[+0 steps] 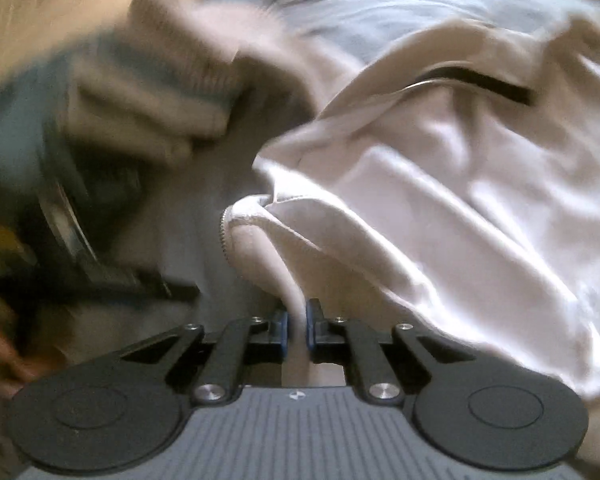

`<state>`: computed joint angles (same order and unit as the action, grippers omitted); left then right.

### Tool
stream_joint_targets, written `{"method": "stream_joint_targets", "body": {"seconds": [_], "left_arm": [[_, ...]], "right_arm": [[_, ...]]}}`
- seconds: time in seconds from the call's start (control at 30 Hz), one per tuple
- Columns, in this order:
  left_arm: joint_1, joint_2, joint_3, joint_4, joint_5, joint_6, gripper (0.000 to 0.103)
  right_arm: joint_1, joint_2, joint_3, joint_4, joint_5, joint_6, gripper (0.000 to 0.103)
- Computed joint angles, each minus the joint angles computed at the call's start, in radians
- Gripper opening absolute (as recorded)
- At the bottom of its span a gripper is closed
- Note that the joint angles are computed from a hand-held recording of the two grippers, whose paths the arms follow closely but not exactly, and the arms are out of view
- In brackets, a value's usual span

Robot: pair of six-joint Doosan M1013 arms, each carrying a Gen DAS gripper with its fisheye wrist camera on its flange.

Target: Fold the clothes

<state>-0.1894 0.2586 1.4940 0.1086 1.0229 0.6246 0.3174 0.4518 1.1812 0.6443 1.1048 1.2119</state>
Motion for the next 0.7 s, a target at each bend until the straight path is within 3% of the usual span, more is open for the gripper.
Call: {"method": "stream_joint_targets", "body": {"seconds": [0.1, 0.2, 0.3, 0.5, 0.67, 0.7], "left_arm": [[0.009, -0.003, 0.002, -0.032, -0.037, 0.009, 0.08], [0.025, -0.003, 0.005, -0.096, -0.104, 0.017, 0.083], [0.041, 0.024, -0.021, -0.149, -0.149, 0.01, 0.089], [0.063, 0.088, -0.104, -0.195, -0.249, -0.002, 0.09], [0.051, 0.198, -0.259, -0.081, -0.17, -0.003, 0.09], [0.04, 0.227, -0.3, -0.013, -0.134, -0.027, 0.082]], "right_arm": [[-0.078, -0.021, 0.023, 0.186, -0.01, 0.082, 0.009], [-0.165, -0.064, 0.103, 0.402, -0.081, 0.138, 0.008], [-0.222, -0.104, 0.191, 0.562, -0.161, 0.183, 0.007], [-0.269, -0.149, 0.285, 0.615, -0.247, 0.309, 0.007], [-0.305, -0.178, 0.353, 0.664, -0.305, 0.377, 0.007], [-0.308, -0.175, 0.358, 0.671, -0.313, 0.384, 0.007]]}}
